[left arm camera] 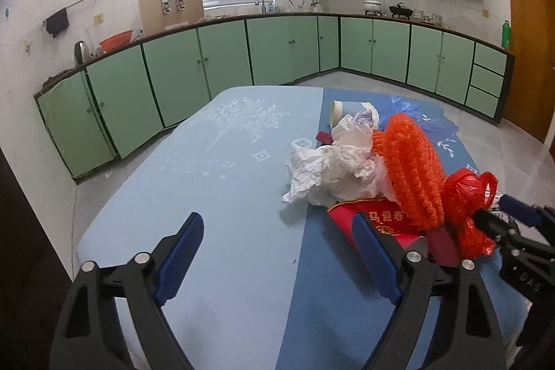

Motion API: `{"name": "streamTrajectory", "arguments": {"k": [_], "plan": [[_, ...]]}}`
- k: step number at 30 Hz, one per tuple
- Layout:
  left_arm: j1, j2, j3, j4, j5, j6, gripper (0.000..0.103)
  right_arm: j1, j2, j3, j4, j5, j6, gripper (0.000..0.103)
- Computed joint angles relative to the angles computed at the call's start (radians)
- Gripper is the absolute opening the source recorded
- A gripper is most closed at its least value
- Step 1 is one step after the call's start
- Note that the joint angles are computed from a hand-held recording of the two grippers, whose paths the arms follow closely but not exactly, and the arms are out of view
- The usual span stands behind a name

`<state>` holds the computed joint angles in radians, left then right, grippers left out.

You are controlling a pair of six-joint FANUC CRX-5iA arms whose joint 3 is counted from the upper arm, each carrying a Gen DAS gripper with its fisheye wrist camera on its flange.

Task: Collect trash
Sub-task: 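Grasp the red plastic bag with the right gripper, then grasp the orange foam net with the left gripper while the right gripper holds the red bag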

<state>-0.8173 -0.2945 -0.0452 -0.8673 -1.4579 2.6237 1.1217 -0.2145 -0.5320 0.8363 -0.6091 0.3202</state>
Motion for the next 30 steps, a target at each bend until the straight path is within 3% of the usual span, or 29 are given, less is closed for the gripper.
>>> {"name": "streamTrajectory", "arguments": {"k": [2, 7, 15, 24, 30], "plan": [[0.008, 0.0, -0.001, 0.005, 0.007, -0.006, 0.085, -0.003, 0.011, 0.006, -0.015, 0.007, 0.017, 0.051], [0.021, 0.004, 0.002, 0.014, 0.017, -0.019, 0.085, -0.009, 0.031, 0.036, -0.126, 0.028, 0.137, 0.033], [0.019, 0.018, 0.01, 0.03, 0.036, -0.031, 0.085, -0.007, -0.01, 0.015, -0.148, 0.064, 0.171, 0.012], [-0.007, 0.039, 0.04, 0.023, 0.051, -0.037, 0.083, -0.019, -0.056, -0.013, -0.034, 0.094, 0.086, 0.01], [0.006, 0.057, 0.061, 0.051, 0.109, -0.055, 0.08, -0.042, -0.076, -0.033, 0.093, 0.068, 0.004, 0.01]]}}
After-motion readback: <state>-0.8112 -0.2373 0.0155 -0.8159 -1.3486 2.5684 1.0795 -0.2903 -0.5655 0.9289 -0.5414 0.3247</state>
